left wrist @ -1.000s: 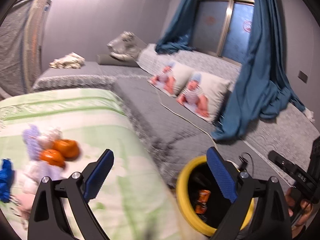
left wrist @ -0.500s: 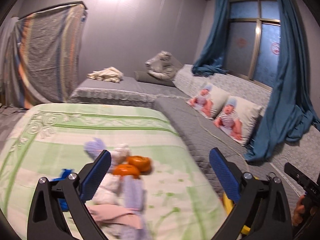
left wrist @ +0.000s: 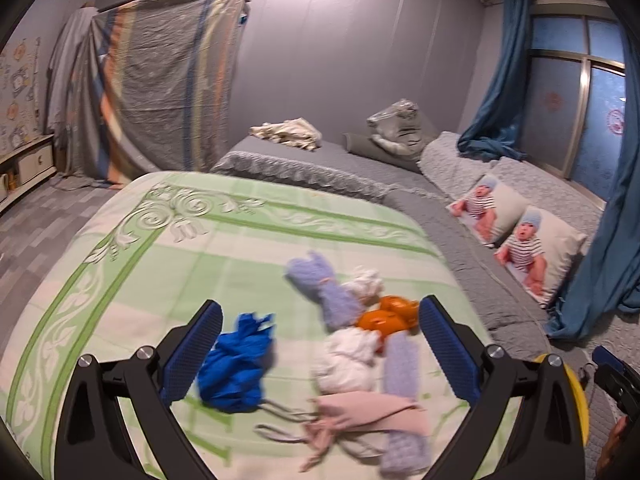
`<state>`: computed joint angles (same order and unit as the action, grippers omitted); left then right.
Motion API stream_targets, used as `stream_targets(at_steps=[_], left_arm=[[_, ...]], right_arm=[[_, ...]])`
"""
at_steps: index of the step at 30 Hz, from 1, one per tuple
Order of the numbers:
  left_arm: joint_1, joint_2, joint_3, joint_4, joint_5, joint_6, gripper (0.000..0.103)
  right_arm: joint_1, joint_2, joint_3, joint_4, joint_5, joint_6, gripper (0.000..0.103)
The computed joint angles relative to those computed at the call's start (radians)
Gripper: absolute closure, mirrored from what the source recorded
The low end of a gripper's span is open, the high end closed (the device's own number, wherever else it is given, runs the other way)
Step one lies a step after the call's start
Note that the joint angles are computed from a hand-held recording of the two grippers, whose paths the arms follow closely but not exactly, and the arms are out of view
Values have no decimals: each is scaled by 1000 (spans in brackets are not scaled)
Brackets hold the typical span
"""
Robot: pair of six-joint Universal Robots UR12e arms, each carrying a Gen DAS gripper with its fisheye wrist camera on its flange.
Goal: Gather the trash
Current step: 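Move both open tools back over the remaining items on the bed, then grasp the white foam sleeve with the right tool while the left grasps the blue cloth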
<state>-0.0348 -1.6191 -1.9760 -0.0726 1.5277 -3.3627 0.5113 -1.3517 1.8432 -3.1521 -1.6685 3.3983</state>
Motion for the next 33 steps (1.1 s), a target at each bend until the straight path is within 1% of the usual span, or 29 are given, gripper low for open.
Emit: stream_targets(at_steps=[2,7,11,18,23,30,33], left_arm=[[7,-1,-5,-16,18,1,8],[31,-10,-18,-57,26,-9,8],[41,-16,-23,-73,54,-16,8],[56,-23,-28,-87,66,-4,8],[68,-25,-30,-98,38,16,8],[72,-41,-15,-131,30,28,8],[68,-51,-2,-151,46,30,8]], right_arm=[[7,15,-14,22,24,-7,31],[23,45,-39,73,71,-26,31],[36,72,-65,128,106,-54,31],[53,121,-115,229,166,-105,31],[61,149,-145,283,190,-132,31],[60,172,-176,331,195,-135,32],[58,181,-188,349,197,-135,32]])
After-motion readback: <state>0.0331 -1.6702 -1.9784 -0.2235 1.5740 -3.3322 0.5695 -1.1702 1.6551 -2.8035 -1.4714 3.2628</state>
